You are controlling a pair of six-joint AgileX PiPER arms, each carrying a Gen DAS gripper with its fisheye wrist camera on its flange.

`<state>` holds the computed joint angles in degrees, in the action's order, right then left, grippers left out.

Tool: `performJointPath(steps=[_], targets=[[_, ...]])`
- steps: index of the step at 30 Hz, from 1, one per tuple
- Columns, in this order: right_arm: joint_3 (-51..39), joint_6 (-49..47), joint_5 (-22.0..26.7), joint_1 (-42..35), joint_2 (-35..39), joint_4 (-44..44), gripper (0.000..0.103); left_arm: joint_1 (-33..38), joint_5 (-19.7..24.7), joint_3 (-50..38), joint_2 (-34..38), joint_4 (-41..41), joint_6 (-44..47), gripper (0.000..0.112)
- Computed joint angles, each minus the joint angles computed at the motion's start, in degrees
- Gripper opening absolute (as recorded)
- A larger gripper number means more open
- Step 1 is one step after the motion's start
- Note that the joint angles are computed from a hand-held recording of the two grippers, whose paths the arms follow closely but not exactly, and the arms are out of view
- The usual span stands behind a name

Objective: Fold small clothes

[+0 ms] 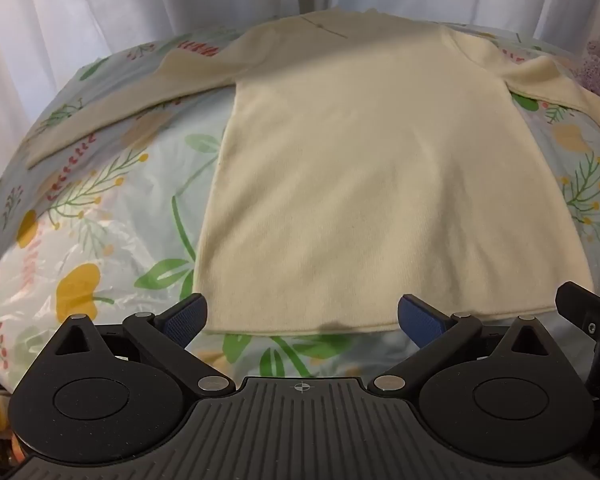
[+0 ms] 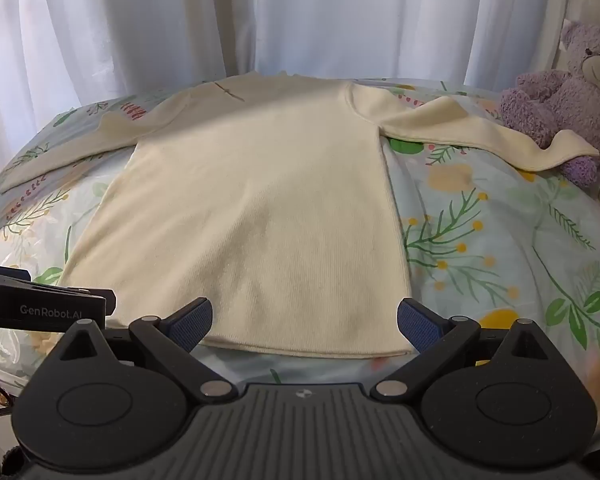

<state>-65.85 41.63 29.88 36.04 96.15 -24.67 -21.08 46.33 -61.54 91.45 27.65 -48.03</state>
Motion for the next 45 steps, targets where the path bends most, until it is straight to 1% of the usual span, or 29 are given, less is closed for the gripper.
performJointPath(steps=[1, 2, 3, 5, 6, 12, 18, 26, 45], targets=[[-0.08, 0.08, 0.14, 0.06, 0.03, -0.1, 0.099, -0.01, -0.11, 0.11, -0.1, -0.12, 0.26, 0.103], [-0.1, 0.24, 0.15, 0.11, 0.04, -0.18, 0.099, 1.96, -1.39, 0.76, -0.6, -2.44, 2.64, 0.103], [-0.12, 0.37, 0.15, 0.16, 0.06, -0.23, 0.099, 2.21, -1.12, 0.73, -0.74, -2.46, 3.18, 0.103], [-0.24, 0.66, 0.24, 0.33, 0.17, -0.29, 0.099, 1.96, -0.72, 1.25, -1.31, -1.32, 2.1, 0.103], [0.29, 0.65, -0.28, 0.12, 0.11, -0.32, 0.099, -0.09, 1.42, -0.44, 0.43, 0.45, -0.43, 0.103], [0.81, -0.17, -1.0, -0.4, 0.08, 0.64, 0.099, 0.21, 0.68, -0.61, 1.11, 0.23, -0.24, 0.103], [0.01, -0.03, -0.55, -0.39, 0.63, 0.57, 0.099, 0.5, 0.29, -0.77, 1.62, 0.12, 0.15, 0.103], [0.01, 0.96, -0.66, -0.02, 0.96, -0.01, 0.099, 0.83, 0.56, -1.23, 1.71, -0.39, 0.96, 0.103], [-0.05, -1.08, -1.43, -0.56, 1.33, 2.06, 0.099, 1.23, 0.18, -1.2, 1.89, -0.75, 1.44, 0.103]])
